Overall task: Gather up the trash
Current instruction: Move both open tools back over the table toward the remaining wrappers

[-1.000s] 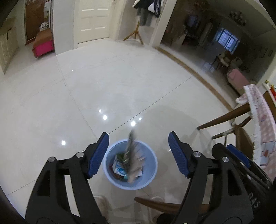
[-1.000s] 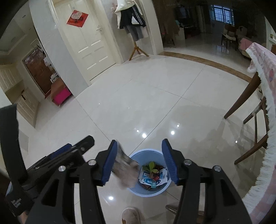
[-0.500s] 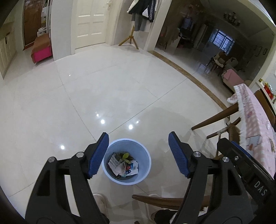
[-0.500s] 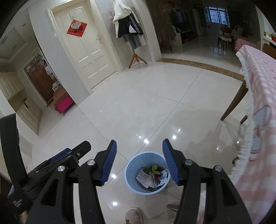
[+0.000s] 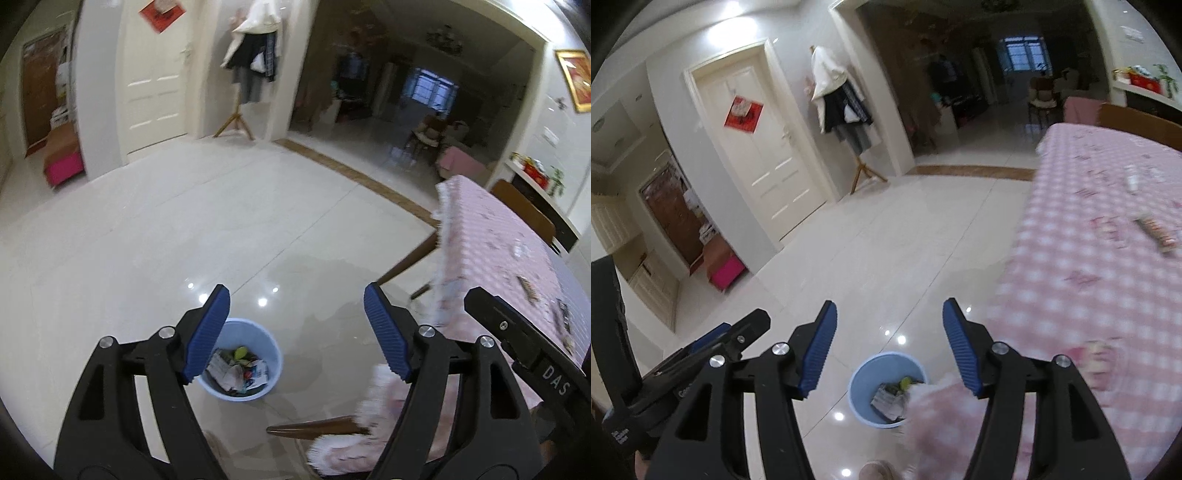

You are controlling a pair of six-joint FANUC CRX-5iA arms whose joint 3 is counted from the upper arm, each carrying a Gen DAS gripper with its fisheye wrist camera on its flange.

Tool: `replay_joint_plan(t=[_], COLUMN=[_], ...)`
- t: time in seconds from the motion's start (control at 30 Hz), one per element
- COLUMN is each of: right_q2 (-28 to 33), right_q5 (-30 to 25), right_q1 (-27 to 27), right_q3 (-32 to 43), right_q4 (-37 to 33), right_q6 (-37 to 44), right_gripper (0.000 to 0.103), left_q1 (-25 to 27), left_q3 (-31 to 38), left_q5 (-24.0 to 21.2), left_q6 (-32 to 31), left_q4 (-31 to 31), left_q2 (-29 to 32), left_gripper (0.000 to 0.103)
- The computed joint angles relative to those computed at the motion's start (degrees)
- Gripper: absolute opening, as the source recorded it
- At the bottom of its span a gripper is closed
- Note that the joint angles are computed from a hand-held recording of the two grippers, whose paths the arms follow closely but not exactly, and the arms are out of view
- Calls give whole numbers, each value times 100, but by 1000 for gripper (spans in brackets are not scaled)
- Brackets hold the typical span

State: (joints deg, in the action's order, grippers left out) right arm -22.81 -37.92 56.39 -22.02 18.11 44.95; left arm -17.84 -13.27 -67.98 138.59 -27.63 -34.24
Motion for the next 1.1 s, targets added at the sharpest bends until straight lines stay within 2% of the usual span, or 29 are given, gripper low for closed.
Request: replay_joint_plan(t=[0.17,0.37,0.6,0.73,0.97,1.1], right_q2=[-513,-842,-652,-357,207,629], right_q5=[-192,-385,-468,-574,-889,-1124], right_q1=[-580,-2028,-3620,-4290,-4987,-4995], right_q3=[-186,-130,119,381,817,1115], right_q4=[13,-610,-1139,-1536,-1845,-1738], right_q6=[85,890,1717,2222,2751,2844], right_gripper=[60,60,61,66,69,70], left_q1=[-988,-1571,-1770,-1810,-1649,-1571], left_q3=[642,1386,2211,2694,3499,3886], left_q5=[-5,357,839,867,624,452], left_q6=[273,-23,-725,-929,-1195,-1236], left_q4=[-240,127,889,1095,1358,1354], left_q2=[775,1874,3086,3672,4514,4866], left_gripper=[75,75,75,75,75,75])
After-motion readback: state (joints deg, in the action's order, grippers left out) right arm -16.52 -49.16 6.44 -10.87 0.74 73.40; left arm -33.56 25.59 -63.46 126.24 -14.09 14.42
